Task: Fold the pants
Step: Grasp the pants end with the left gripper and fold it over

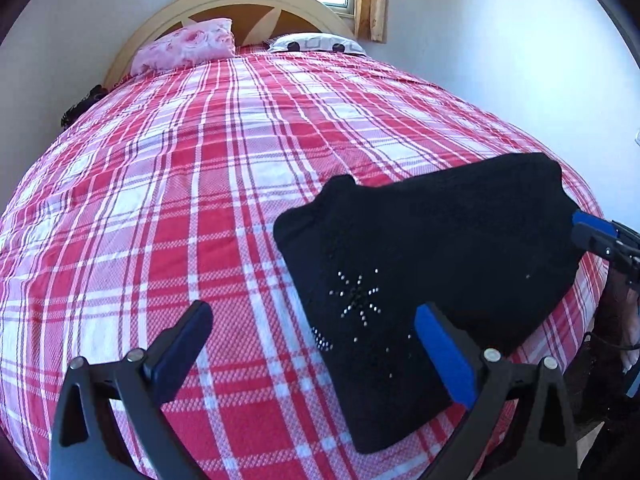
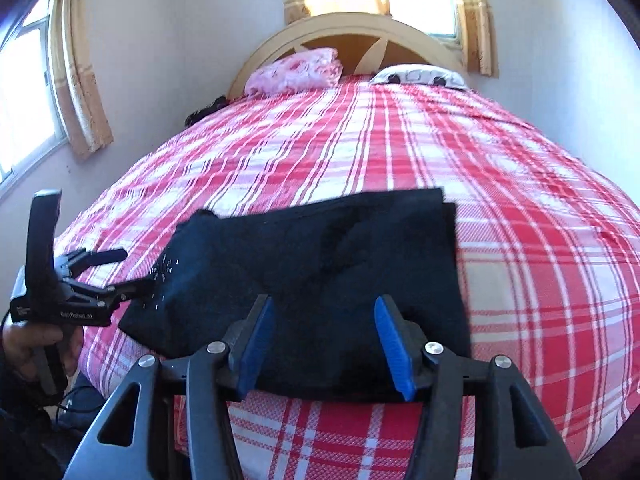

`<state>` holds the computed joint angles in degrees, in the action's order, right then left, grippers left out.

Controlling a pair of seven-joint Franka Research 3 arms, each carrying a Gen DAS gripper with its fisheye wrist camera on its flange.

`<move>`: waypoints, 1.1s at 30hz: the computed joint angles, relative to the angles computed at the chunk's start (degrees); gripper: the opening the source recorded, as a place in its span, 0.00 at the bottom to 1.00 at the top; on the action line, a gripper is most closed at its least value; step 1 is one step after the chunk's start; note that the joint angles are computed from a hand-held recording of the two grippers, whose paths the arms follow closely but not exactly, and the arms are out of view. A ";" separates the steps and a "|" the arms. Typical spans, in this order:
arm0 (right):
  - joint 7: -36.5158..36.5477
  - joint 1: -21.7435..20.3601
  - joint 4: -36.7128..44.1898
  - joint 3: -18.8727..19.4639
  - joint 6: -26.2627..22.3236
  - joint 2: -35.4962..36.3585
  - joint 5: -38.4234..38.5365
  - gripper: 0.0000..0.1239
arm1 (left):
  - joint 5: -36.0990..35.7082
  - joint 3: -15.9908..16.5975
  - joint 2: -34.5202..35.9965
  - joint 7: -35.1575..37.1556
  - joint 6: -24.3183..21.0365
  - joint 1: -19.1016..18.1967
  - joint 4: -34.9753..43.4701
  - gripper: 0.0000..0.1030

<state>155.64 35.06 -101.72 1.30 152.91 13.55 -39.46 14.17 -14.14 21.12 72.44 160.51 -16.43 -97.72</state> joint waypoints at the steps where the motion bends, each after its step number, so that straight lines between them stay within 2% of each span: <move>1: 0.50 0.05 -0.05 -0.20 -0.12 -0.13 -0.32 0.50 | -0.01 -0.03 0.08 0.04 -0.03 -0.04 0.14 1.00; 4: 2.91 0.15 -0.67 -0.76 -1.18 -0.85 -2.36 0.57 | -0.28 -0.22 1.06 0.52 -0.67 -0.06 1.41 1.00; 9: 6.84 -1.95 -2.11 -0.70 -1.12 -1.27 -2.20 0.58 | -3.10 -1.65 3.97 2.73 -2.55 0.73 4.84 1.00; 12: 4.13 -4.22 -2.41 0.00 0.50 -0.10 3.32 0.58 | -5.42 -2.64 5.39 4.00 -3.67 1.30 6.44 1.00; 16: 0.45 -5.25 -2.60 -0.19 3.04 1.71 9.87 0.59 | -7.44 -3.05 7.18 5.00 -4.64 1.43 8.33 1.00; 19: -0.04 -4.28 -3.04 -1.84 5.87 2.36 10.11 0.61 | -6.87 -2.09 8.13 4.37 -4.49 0.38 9.44 1.00; 21: -0.76 -3.51 -2.52 -2.52 5.68 2.82 10.10 0.63 | -6.72 -1.98 8.76 4.39 -5.05 0.11 10.43 1.00; 24: -3.81 -3.59 -1.91 -2.22 6.85 3.62 12.38 0.62 | -8.59 -3.06 9.63 4.89 -5.88 0.90 11.60 1.00; 25: -4.31 -3.26 -1.62 -2.42 6.78 3.83 12.84 0.60 | -9.46 -3.91 9.59 6.17 -4.75 1.64 11.08 1.00; 26: -4.53 -2.85 -1.32 -2.70 6.59 4.07 13.10 0.56 | -10.11 -4.49 9.54 7.25 -4.15 2.15 10.74 0.93; 27: -4.34 -2.13 -0.84 -3.26 5.63 4.24 12.69 0.44 | -11.32 -5.81 9.34 9.23 -3.17 3.19 10.01 0.72; 28: -4.65 -2.08 -1.20 -3.30 6.43 4.05 12.88 0.28 | -12.50 -7.22 9.02 11.60 -2.01 4.22 9.10 0.58; 29: -5.74 -2.92 -2.34 -2.63 9.44 3.74 14.57 0.26 | -12.90 -7.44 8.90 12.62 -1.95 4.29 8.95 0.36; 30: -6.32 -3.29 -3.35 -2.32 12.29 3.47 16.11 0.24 | -14.21 -8.64 8.85 14.56 -1.76 5.19 8.63 0.22; 31: -6.34 -2.28 -3.15 -3.11 12.45 3.44 15.67 0.23 | -16.02 -9.88 8.88 16.16 -1.66 6.21 8.41 0.22; 33: -5.45 0.25 -1.58 -5.09 10.40 3.59 12.73 0.23 | -18.03 -10.11 7.98 16.87 -0.42 6.73 7.07 0.20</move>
<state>150.19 35.31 -103.31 -3.79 163.32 17.14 -26.72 -3.86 -24.26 29.10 89.31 160.09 -9.70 -90.65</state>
